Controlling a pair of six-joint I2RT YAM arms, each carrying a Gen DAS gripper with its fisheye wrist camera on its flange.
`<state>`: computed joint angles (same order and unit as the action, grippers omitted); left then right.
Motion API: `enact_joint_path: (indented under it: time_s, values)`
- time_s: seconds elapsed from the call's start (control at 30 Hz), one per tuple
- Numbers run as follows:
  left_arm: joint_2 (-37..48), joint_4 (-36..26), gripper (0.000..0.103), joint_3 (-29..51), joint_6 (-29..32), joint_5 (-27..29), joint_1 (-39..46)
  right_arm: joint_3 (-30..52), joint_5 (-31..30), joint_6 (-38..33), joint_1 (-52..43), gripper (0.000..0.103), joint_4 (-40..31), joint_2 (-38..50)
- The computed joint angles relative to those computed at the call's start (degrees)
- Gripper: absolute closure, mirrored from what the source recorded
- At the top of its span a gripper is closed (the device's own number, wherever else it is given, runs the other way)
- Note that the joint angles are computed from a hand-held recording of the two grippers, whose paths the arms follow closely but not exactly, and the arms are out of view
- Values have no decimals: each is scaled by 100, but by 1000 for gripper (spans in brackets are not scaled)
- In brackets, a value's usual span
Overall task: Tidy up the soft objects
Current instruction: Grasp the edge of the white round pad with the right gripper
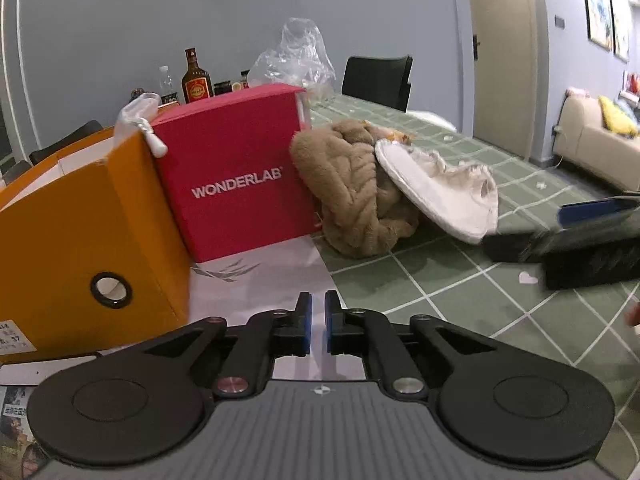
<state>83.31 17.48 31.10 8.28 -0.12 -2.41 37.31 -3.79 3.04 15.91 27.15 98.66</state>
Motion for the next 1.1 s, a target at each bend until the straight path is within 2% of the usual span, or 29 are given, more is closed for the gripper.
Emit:
enact_joint_path:
  time_s: [0.1, 0.27, 0.37, 0.43, 0.5, 0.53, 0.57, 0.6, 0.63, 0.67, 0.7, 0.77, 0.83, 0.87, 0.93, 0.97, 1.03, 1.1]
  values:
    - [-39, 130, 96, -69, 19, 46, 58, 316, 826, -588, 503, 3, -176, 254]
    - [-13, 82, 96, -40, 1, 151, 44, 937, 1846, -1315, 1027, 3, -179, 864]
    - [1, 101, 96, -94, -6, 127, 14, 1086, 2296, -1638, 1174, 4, 115, 1121]
    - [-12, 136, 96, -157, -1, 178, 21, 1047, 2338, -1741, 1195, 11, 316, 1178]
    - [-9, 146, 96, -190, -8, 359, 93, 1008, 2208, -1684, 1170, 29, 351, 1162]
    - [-13, 144, 96, -201, -21, 377, 101, 1018, 2144, -1594, 1137, 33, 294, 1148]
    - [-8, 144, 96, -197, -39, 377, 114, 1053, 2151, -1520, 1135, 48, 197, 1138]
    - [-17, 172, 96, -212, -81, 341, 116, 1099, 2272, -1473, 1163, 74, 54, 1145]
    - [-38, 220, 96, -243, -110, 301, 128, 1139, 2328, -1465, 1161, 87, -78, 1150]
    - [-68, 281, 96, -281, -120, 239, 125, 1119, 2356, -1442, 1164, 95, -88, 1125]
    - [-103, 343, 96, -325, -104, 184, 116, 934, 2248, -1360, 1110, 96, 146, 1004]
    - [-166, 453, 96, -397, -43, 98, 83, 540, 1770, -882, 947, 99, 471, 693]
    - [-191, 513, 96, -428, -12, 65, 85, -88, 806, -220, 571, 99, 946, 187]
    - [-203, 521, 96, -436, -5, 35, 79, -340, 253, 84, 345, 99, 1160, -7]
    - [-211, 517, 96, -448, 39, -5, 68, -918, -1389, 877, -373, 99, 1735, -391]
    - [-206, 522, 96, -456, 58, -18, 60, -1108, -2003, 1152, -658, 99, 1995, -473]
    - [-215, 508, 96, -459, 103, 14, 44, -1491, -3230, 1962, -1318, 99, 3097, -339]
    - [-230, 584, 96, -499, 114, 60, 60, -1637, -3929, 2472, -1784, 99, 3624, -223]
